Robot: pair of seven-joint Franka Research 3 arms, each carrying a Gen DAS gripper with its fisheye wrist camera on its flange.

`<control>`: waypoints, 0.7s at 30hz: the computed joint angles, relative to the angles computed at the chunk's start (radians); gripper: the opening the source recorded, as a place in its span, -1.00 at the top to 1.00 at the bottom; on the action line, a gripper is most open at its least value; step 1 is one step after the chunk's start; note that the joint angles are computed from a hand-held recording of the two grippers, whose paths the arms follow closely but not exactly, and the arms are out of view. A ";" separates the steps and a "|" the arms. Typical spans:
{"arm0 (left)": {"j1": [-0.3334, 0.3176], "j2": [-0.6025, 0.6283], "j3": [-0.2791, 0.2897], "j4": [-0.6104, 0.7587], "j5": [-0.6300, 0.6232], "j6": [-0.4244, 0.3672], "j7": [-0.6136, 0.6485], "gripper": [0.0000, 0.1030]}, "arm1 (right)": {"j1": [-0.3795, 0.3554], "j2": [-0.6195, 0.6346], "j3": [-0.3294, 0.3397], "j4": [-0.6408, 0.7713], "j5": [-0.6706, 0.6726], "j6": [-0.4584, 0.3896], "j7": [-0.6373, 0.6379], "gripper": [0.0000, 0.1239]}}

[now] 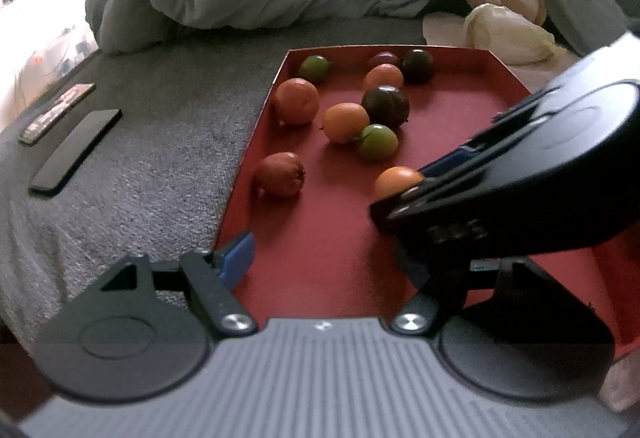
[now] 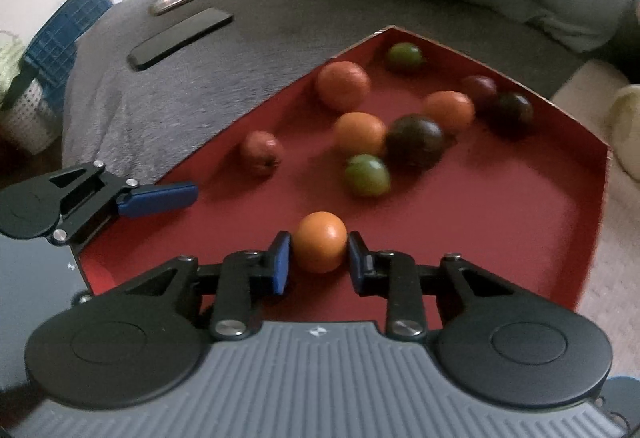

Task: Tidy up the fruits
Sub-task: 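Reach the right gripper into the red tray and grasp a small orange fruit, then grasp a red fruit with the left gripper while the right gripper holds the orange fruit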

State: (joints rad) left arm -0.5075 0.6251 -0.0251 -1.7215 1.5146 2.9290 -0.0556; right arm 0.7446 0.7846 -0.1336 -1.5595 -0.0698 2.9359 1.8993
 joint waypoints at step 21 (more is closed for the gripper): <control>0.077 0.138 -0.039 0.154 -0.496 0.123 0.464 -0.51 | 0.099 -0.227 -0.171 -0.345 0.062 0.187 0.108 0.44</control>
State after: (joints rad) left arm -0.4309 0.7635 -0.0640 -1.5679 1.0188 3.0525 0.4089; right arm 0.8440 0.5578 -0.3046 -1.9047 -0.0080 3.1230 2.0077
